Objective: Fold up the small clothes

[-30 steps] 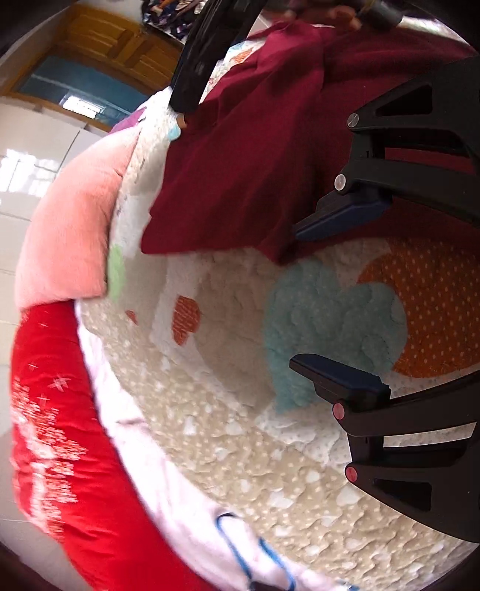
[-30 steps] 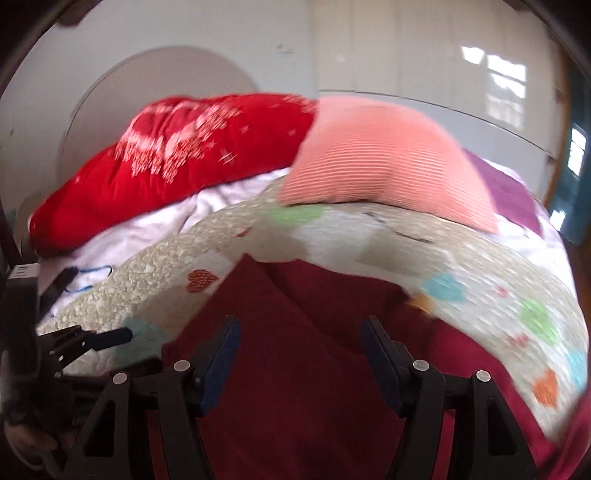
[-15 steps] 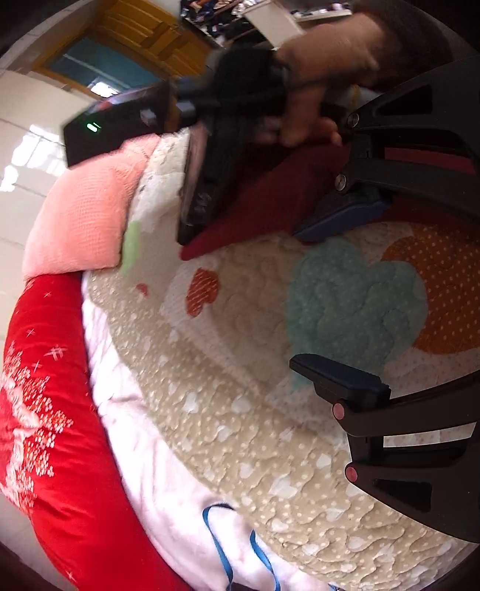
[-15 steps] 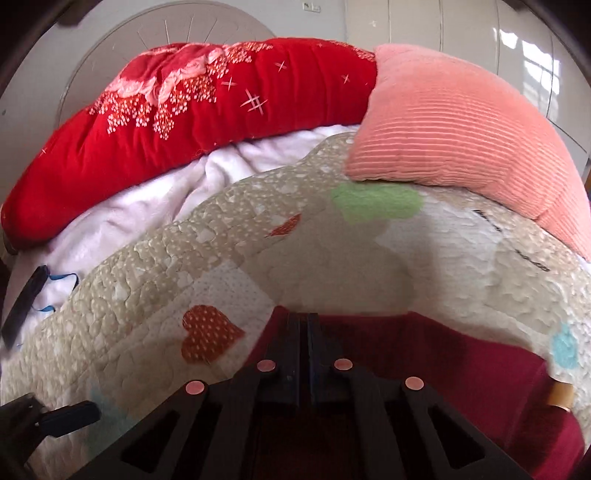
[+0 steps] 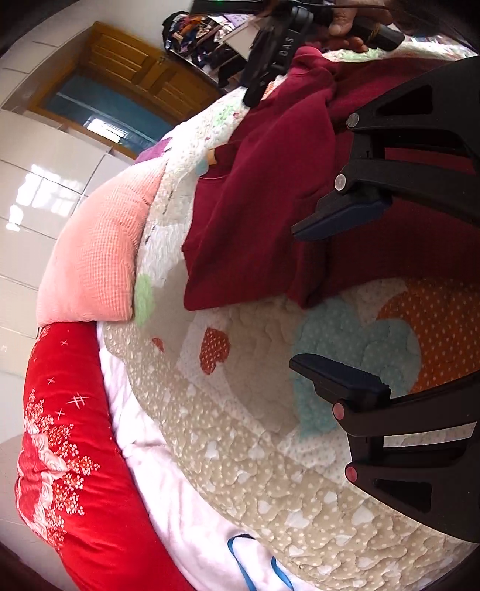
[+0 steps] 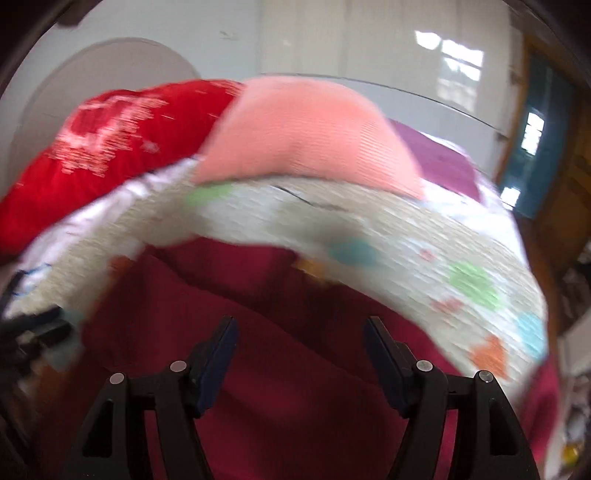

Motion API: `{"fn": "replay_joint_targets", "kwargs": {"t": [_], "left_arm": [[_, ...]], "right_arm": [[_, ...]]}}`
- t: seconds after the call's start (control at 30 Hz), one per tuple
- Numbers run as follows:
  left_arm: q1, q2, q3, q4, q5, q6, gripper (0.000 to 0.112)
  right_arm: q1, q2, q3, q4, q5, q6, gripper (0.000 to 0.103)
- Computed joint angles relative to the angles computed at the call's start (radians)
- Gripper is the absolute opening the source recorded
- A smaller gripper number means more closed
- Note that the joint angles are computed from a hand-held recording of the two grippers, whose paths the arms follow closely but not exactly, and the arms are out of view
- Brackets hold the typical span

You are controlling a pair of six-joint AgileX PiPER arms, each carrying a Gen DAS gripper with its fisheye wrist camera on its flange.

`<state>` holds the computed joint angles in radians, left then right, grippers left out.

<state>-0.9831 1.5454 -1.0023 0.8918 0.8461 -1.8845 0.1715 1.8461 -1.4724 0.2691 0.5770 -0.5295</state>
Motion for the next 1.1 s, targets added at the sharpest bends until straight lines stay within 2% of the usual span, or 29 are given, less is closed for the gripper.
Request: {"fn": "replay_joint_targets", "kwargs": {"t": [0.07,0.13,0.3,0.33,0.37,0.4,0.47,0.57,0.7,0.77,0.83,0.9,0.93,1.07,1.1], "left_arm": [[0.018,0.03,-0.023,-0.029,-0.02,0.043,0.064],[0.023,0.047,-0.036,-0.056,-0.034,0.076,0.064],[0.02,0.075,-0.058,-0.081,-0.025,0.112,0.064],[0.022,0.076,-0.056,-0.085,-0.029,0.113,0.064],[0.025,0.077,-0.054,-0.091,-0.035,0.117,0.064],[0.025,0.077,-0.053,-0.096,-0.037,0.118,0.064],[0.028,0.079,-0.052,-0.1,-0.041,0.119,0.064],[0.029,0.08,-0.054,-0.103,-0.04,0.123,0.064],[0.035,0.088,-0.06,-0.116,-0.039,0.142,0.064],[0.038,0.09,-0.061,-0.116,-0.04,0.144,0.064],[0.035,0.091,-0.061,-0.113,-0.036,0.143,0.064],[0.032,0.092,-0.064,-0.106,-0.03,0.137,0.064],[0.03,0.091,-0.064,-0.1,-0.025,0.133,0.064],[0.012,0.079,-0.065,-0.067,-0.001,0.106,0.064],[0.006,0.077,-0.067,-0.056,0.01,0.1,0.064]], "right_arm": [[-0.059,0.009,0.019,-0.031,0.008,0.016,0.068],[-0.094,-0.001,0.064,-0.092,-0.024,0.062,0.068],[-0.169,-0.028,0.135,-0.048,-0.065,0.051,0.068],[-0.183,-0.022,0.136,-0.021,-0.053,0.025,0.056],[-0.19,-0.018,0.142,0.016,-0.049,-0.015,0.038],[-0.193,-0.016,0.141,0.029,-0.039,-0.039,0.008],[-0.18,-0.04,0.167,-0.018,-0.085,-0.018,0.005],[-0.165,-0.036,0.186,-0.145,-0.16,0.112,0.005],[-0.164,-0.029,0.209,-0.148,-0.19,0.129,0.005],[-0.199,-0.037,0.193,-0.021,-0.129,0.036,0.007],[-0.254,-0.039,0.163,0.135,-0.024,-0.058,0.016],[-0.285,-0.05,0.162,0.221,0.025,-0.107,0.026],[-0.296,-0.07,0.179,0.251,0.033,-0.128,0.029],[-0.288,-0.147,0.253,0.296,0.029,-0.16,0.032],[-0.282,-0.16,0.268,0.304,0.025,-0.164,0.035]]}}
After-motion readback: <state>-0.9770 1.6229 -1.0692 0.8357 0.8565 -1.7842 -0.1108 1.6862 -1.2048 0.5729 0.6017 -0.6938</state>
